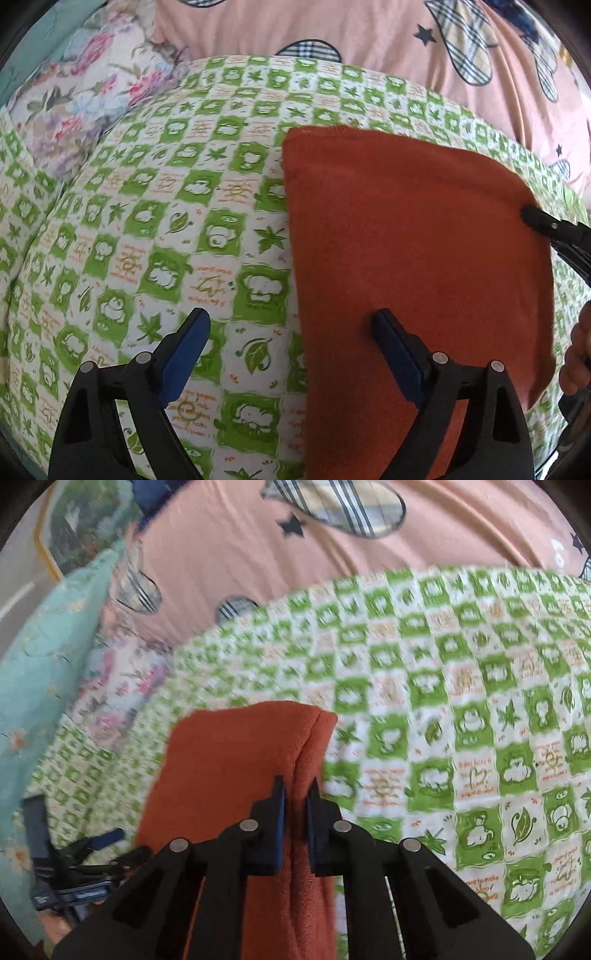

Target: Fold small clothes

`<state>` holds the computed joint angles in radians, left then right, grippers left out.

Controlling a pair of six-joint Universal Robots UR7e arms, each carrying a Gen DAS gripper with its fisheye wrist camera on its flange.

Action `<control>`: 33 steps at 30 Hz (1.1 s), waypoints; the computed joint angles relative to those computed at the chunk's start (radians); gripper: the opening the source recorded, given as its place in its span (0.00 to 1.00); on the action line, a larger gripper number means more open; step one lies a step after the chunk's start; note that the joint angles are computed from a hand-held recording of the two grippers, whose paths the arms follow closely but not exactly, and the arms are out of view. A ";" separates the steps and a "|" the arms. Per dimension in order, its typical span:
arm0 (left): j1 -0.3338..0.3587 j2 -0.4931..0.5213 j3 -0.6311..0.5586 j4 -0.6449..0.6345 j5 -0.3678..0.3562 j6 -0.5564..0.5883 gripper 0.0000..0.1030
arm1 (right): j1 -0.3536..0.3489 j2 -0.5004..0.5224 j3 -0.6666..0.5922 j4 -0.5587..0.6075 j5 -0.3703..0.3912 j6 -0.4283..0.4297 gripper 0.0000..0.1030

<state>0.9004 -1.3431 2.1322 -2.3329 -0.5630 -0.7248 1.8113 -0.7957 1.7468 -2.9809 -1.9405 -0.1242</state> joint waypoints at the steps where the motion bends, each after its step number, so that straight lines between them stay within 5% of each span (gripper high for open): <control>1: 0.003 0.014 -0.008 0.013 0.007 -0.001 0.88 | -0.007 0.010 -0.005 0.008 -0.008 0.007 0.10; 9: 0.029 0.031 0.002 -0.049 0.014 0.038 0.98 | -0.008 -0.011 0.011 0.001 -0.040 0.041 0.23; 17: -0.054 -0.045 0.053 0.144 0.062 -0.116 0.97 | 0.057 -0.143 0.171 -0.036 -0.032 0.024 0.29; 24: -0.148 -0.138 0.118 0.286 0.026 -0.251 0.96 | 0.104 -0.231 0.305 0.026 -0.010 -0.026 0.49; 28: -0.218 -0.194 0.158 0.416 0.010 -0.357 0.96 | 0.131 -0.266 0.378 0.025 -0.045 -0.041 0.72; 33: -0.291 -0.238 0.198 0.556 -0.036 -0.477 0.96 | 0.157 -0.298 0.442 0.035 -0.080 -0.054 0.84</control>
<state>0.6094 -1.5806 2.3299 -1.7772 -0.5988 -1.2018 1.9683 -1.0938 2.1885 -2.9462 -2.0203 -0.1784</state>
